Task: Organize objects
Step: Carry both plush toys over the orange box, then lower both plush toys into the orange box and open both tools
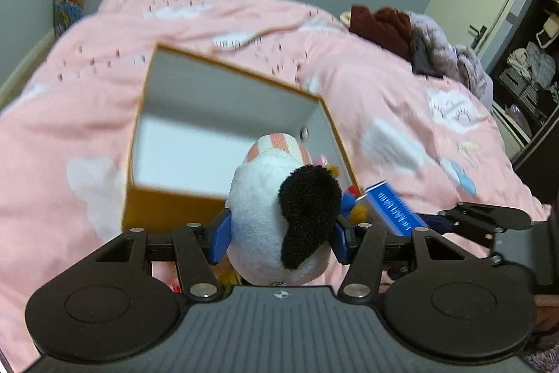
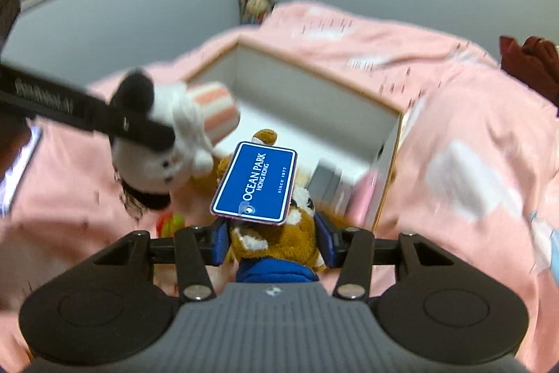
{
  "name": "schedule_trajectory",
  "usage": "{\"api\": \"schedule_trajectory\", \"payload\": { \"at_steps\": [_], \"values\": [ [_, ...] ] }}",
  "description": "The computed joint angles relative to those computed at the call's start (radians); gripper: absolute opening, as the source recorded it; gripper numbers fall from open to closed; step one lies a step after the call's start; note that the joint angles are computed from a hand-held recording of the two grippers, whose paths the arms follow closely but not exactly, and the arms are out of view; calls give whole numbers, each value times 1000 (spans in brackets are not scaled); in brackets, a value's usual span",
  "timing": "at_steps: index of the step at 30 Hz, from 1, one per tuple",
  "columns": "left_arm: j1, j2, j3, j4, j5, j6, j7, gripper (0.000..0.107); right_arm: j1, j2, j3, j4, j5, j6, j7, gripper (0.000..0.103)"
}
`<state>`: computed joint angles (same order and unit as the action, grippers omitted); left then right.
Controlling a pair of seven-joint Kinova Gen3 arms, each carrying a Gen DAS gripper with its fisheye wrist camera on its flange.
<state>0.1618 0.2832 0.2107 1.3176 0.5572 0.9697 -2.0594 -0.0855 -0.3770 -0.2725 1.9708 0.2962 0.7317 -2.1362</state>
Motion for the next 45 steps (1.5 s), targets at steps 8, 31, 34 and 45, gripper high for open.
{"api": "schedule_trajectory", "payload": {
  "at_steps": [8,31,34,45],
  "values": [
    [59,35,-7,-69,-89,-126,76,65,216,73,-14,-11,-245,-256,-7,51],
    [211,295,-64,-386,-450,58,313,65,207,450,168,-151,-1009,-186,434,51],
    [225,312,-72,-412,-475,85,308,65,213,476,153,-165,-979,-181,416,51],
    [252,309,-77,-392,-527,68,244,67,345,535,11,-201,-939,-165,407,53]
  ]
}}
